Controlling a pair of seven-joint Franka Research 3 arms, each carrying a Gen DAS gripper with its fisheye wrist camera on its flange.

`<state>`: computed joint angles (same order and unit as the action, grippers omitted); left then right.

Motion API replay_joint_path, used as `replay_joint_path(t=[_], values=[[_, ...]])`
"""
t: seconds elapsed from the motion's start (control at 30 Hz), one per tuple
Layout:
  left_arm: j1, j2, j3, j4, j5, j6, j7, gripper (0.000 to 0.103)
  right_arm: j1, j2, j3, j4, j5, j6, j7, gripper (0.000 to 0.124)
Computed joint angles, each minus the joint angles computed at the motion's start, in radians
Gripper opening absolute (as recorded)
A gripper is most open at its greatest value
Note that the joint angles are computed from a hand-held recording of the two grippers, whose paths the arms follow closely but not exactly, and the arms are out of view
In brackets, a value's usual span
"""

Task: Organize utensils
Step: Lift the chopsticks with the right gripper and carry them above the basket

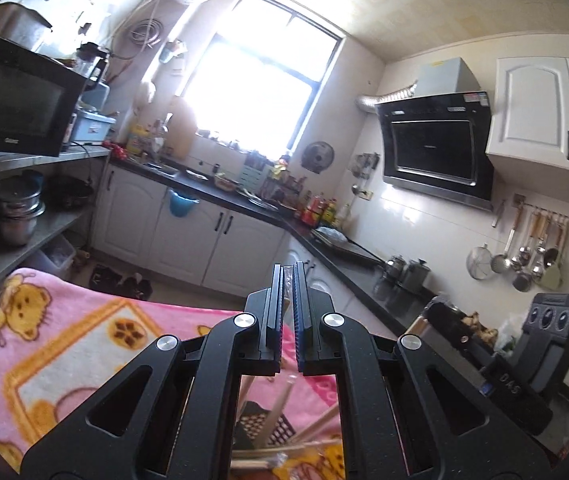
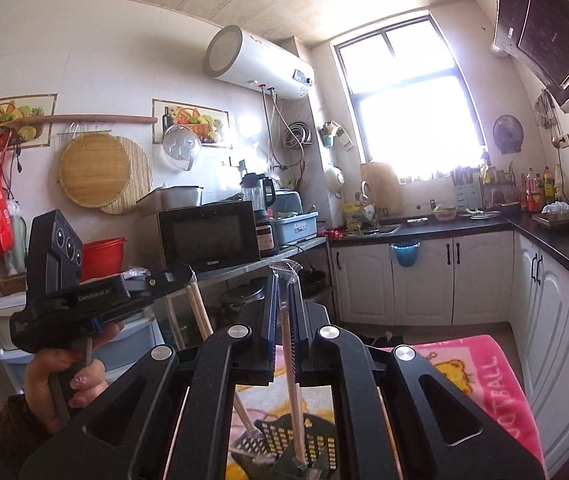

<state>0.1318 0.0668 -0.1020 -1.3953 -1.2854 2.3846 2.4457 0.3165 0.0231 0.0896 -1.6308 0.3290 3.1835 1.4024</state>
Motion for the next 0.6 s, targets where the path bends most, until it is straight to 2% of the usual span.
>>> replay_joint_path(t=[0.1,0.2,0.6], values=[[-0.009,0.021,-0.009,0.008,0.018,0.046,0.001,0.002,0.01,0.042,-0.025,0.048,-0.08,-0.025,0.075,0.006],[-0.008,0.039,-0.021,0.007,0.03,0.07,0.007,0.002,0.014,0.081,-0.032,0.087,-0.104,-0.046,0.1,0.006],[-0.008,0.051,-0.046,-0.054,0.041,0.113,0.043,0.002,0.013,0.162,-0.019,0.131,-0.072,-0.067,0.097,0.006]])
